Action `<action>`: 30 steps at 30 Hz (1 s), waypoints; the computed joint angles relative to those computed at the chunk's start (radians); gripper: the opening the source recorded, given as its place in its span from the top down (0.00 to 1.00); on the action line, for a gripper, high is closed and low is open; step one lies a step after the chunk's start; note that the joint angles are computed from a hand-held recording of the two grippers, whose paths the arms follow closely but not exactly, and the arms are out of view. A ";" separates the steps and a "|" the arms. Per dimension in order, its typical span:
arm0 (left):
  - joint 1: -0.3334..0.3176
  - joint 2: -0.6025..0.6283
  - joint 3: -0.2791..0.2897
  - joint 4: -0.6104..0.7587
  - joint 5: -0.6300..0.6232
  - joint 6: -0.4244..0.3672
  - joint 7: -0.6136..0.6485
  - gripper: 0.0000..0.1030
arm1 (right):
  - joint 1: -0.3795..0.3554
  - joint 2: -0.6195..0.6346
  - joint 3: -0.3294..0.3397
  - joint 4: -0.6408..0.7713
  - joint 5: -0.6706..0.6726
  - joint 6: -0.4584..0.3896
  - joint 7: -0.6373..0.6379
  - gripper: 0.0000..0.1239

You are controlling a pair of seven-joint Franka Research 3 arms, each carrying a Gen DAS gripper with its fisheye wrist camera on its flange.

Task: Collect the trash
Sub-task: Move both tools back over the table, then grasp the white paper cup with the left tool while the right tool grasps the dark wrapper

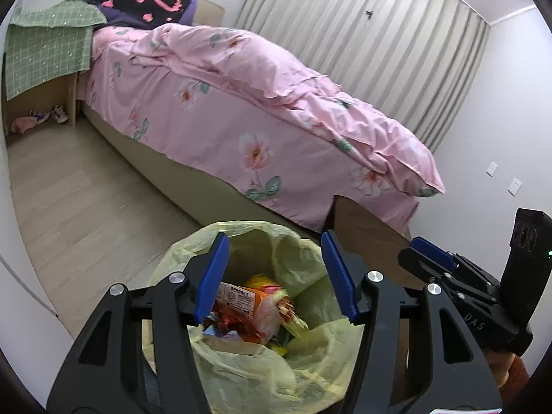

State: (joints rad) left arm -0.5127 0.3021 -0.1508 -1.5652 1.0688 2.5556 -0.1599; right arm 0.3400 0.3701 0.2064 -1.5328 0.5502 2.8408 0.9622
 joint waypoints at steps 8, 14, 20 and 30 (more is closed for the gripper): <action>-0.044 0.149 -0.032 0.192 -0.122 0.048 0.246 0.47 | -0.060 -0.196 -0.068 -0.248 0.039 0.076 0.010 0.64; -0.074 0.341 -0.109 0.427 -0.326 0.074 0.576 0.47 | -0.110 -0.269 -0.117 -0.356 0.037 0.104 0.023 0.53; -0.154 0.553 -0.152 0.748 -0.492 -0.062 0.873 0.47 | -0.123 -0.270 -0.185 -0.391 -0.203 0.025 0.200 0.50; -0.214 0.604 -0.115 0.821 -0.687 -0.138 1.012 0.47 | -0.148 -0.100 -0.172 -0.218 -0.216 -0.159 0.159 0.50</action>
State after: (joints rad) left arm -0.7265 0.9056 -0.2657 -0.7446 0.3819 2.4177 0.8519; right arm 0.1923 0.2697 0.0348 -1.7504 0.3345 2.6817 1.1215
